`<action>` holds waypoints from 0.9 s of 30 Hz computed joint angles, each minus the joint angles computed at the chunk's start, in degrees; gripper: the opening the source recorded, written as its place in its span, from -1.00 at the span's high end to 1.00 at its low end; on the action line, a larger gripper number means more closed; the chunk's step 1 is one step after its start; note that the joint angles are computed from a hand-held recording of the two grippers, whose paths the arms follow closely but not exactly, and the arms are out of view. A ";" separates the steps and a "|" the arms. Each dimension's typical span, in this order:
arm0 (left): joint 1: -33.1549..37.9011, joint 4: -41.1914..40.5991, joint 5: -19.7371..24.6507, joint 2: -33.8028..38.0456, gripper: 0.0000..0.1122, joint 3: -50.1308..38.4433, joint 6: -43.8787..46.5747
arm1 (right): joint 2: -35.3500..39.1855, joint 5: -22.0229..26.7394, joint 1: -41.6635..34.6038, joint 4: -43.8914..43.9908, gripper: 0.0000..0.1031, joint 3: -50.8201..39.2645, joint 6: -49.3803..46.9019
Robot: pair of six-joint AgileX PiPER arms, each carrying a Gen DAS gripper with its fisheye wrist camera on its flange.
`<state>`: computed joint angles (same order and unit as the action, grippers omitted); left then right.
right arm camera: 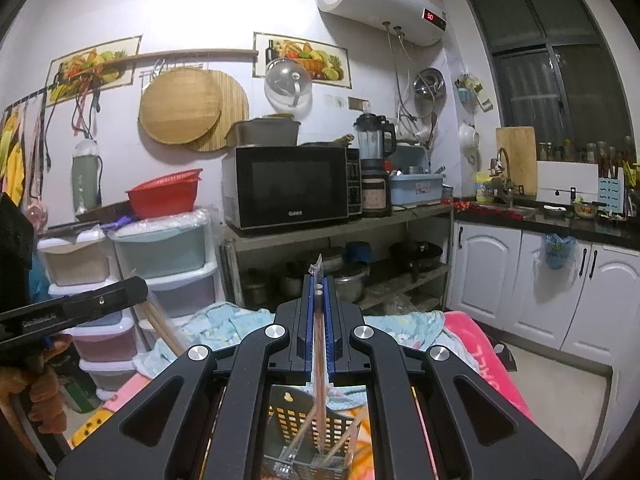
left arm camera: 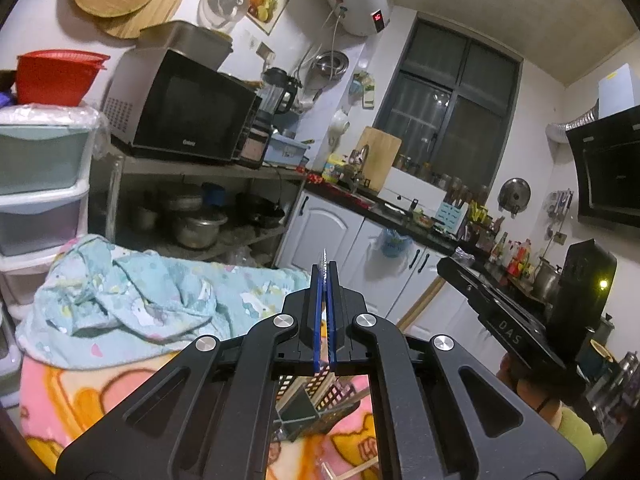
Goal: Organize utensils
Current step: 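Lift both held chopsticks and carry them above the dark green caddy, then open both tools to drop the chopsticks into the caddy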
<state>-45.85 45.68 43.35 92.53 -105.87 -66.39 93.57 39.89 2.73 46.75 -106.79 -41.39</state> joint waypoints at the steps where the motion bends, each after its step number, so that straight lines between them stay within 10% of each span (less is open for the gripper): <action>1: 0.27 -0.46 -0.29 0.08 0.99 0.34 0.02 | 0.10 -0.21 0.22 -0.36 0.91 0.19 0.08; 27: 3.69 -6.59 -3.33 0.99 0.98 7.88 -1.06 | 0.82 -3.40 4.19 -7.64 0.78 8.24 3.92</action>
